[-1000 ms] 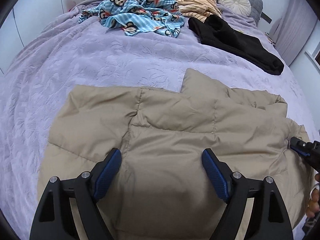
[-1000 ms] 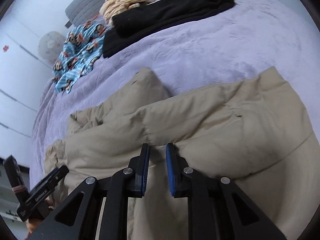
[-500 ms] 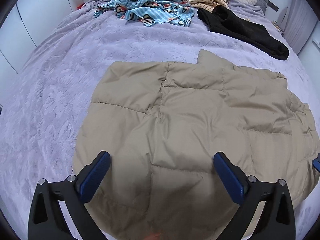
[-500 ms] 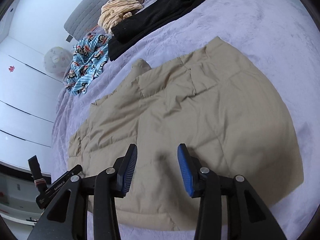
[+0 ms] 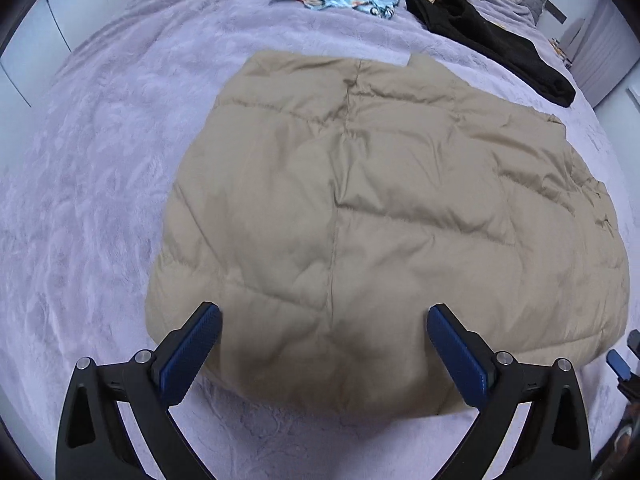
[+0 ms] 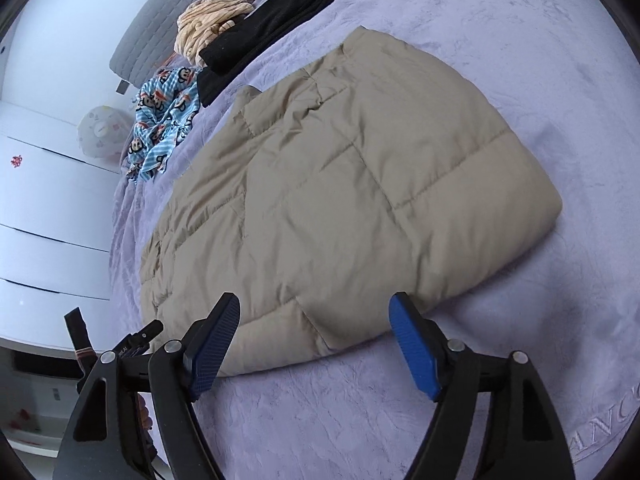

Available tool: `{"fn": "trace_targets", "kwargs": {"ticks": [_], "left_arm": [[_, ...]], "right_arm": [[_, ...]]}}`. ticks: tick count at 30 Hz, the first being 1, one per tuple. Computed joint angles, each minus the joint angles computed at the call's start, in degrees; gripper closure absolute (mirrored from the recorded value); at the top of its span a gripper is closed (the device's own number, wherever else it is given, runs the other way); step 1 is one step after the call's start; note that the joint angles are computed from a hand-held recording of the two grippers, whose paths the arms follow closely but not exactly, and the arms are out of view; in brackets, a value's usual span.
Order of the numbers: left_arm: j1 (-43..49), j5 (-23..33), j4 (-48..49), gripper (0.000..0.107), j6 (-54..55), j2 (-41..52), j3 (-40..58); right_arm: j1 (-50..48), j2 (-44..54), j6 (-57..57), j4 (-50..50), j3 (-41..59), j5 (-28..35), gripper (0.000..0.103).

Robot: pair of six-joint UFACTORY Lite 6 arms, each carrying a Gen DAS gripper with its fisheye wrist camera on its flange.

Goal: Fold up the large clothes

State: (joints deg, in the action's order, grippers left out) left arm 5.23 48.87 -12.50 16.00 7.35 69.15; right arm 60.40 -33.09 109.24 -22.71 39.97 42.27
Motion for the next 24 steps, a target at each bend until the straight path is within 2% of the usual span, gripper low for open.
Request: {"fn": "trace_targets", "kwargs": {"ticks": [2,3,4,6,11,19,24], "left_arm": [[2.77,0.79,-3.71,0.004,3.51,-1.88,-3.12],[4.05,0.85,-5.78,0.004,5.45,-3.17,-4.78],[5.29,1.07,-7.75,0.004,7.29,-4.2,-6.23],[7.55,1.77,-11.19,0.004,9.76,-5.44,-8.27],[12.86,5.58,-18.97,0.004,12.7,-4.83,-10.5],[18.26,9.4,-22.99,0.004,15.31,-4.9,-15.09],[22.07,13.33,-28.0,0.004,18.83,-3.8,-17.9]], "right_arm": [[2.24,-2.0,4.42,-1.11,-2.51,0.23,0.023],[2.93,-2.97,6.25,-1.61,-3.7,0.16,0.02],[3.77,-3.95,8.34,-2.34,-4.95,0.03,0.013],[5.67,-6.98,14.48,-4.48,-8.85,-0.29,0.013],[4.59,-10.98,19.42,-6.15,-14.26,-4.01,0.013],[5.59,-16.6,33.73,-14.32,-22.43,-8.51,0.012],[4.14,-18.95,37.91,-17.42,-25.8,-10.82,0.012]]}}
